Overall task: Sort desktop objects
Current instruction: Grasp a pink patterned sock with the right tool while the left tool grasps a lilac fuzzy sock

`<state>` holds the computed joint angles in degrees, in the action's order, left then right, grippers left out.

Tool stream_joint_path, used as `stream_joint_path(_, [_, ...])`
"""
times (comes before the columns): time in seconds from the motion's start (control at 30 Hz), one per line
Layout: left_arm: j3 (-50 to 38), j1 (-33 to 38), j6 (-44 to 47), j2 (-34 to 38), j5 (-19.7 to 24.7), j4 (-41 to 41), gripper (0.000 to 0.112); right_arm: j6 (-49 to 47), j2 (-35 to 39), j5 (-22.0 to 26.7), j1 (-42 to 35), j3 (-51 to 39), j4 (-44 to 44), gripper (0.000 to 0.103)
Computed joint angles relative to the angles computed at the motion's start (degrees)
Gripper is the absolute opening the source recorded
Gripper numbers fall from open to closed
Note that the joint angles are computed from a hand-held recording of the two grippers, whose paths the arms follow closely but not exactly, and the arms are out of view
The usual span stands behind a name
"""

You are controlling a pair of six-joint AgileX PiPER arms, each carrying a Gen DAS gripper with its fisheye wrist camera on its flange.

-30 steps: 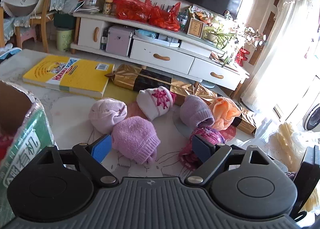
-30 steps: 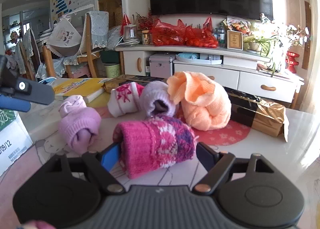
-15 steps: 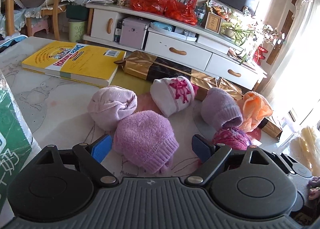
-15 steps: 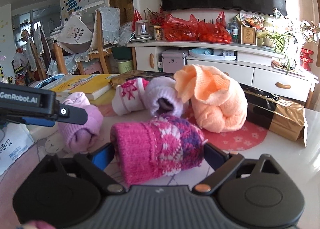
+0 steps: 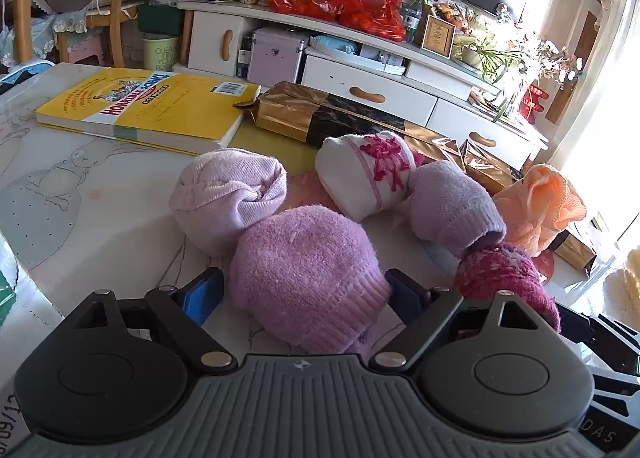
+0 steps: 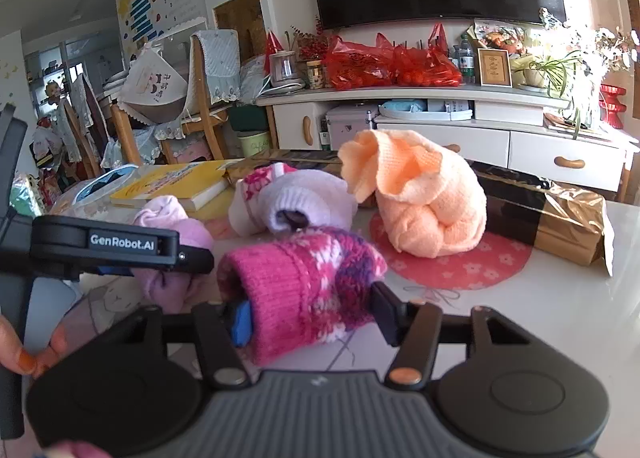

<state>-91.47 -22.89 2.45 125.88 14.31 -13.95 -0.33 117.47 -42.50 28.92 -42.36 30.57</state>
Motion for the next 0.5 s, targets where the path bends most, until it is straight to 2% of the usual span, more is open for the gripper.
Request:
stream_joint_path(0.03, [0.2, -0.1, 0.1, 0.0, -0.5, 0.4, 0.102, 0.0, -0.1, -0.3, 0.2, 0.2, 0.3, 0.054])
stream_joint_path(0.13, [0.9, 0.4, 6.9, -0.1, -1.3, -6.3, 0.095, -0.1, -0.3, -1.4, 1.0, 0.9, 1.4, 0.048])
stream_joint_path(0.27, [1.9, 0.4, 10.0, -0.6, -1.9, -8.4, 0.086, -0.4, -0.5, -2.3, 1.9, 1.5, 2.8, 0.043])
stream_joint_path(0.5, [3.7, -0.3, 16.8, -2.0, -2.1, -12.4, 0.082, -1.2, -0.9, -3.7, 3.9, 2.6, 5.5, 0.038])
